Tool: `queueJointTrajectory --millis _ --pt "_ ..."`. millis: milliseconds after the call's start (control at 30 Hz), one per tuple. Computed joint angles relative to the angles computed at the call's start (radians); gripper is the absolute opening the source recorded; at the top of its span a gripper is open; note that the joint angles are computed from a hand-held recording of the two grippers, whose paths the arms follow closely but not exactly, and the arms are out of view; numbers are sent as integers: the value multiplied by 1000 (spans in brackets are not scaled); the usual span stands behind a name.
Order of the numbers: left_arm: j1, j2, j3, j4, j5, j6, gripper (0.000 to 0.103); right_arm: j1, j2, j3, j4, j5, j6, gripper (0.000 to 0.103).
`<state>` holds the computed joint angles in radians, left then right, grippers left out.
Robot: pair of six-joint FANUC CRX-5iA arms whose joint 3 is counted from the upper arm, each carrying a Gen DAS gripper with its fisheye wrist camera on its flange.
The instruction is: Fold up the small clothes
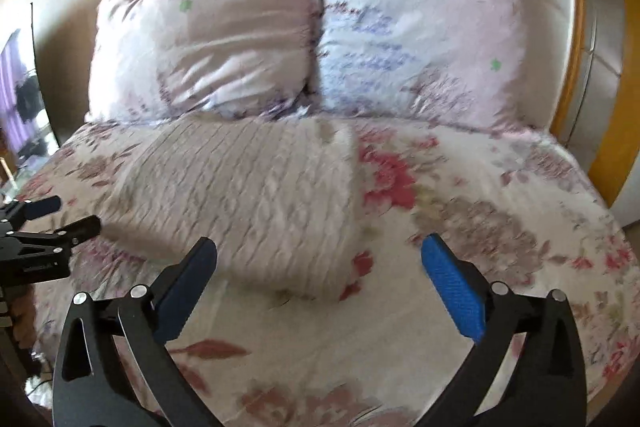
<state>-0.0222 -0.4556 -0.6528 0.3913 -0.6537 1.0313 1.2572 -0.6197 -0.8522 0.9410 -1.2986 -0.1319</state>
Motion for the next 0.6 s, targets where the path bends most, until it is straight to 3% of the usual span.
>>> queueJointTrajectory --millis 167,433,600 --pt "-6 -13 -3 -34 -52 45 101 3 28 19 -92 43 -26 102" --pt "-104 28 54 -198 -58 171 101 -30 111 71 -215 62 11 102" --pt "-122 58 69 -221 -77 202 101 -41 132 87 -250 55 29 102"
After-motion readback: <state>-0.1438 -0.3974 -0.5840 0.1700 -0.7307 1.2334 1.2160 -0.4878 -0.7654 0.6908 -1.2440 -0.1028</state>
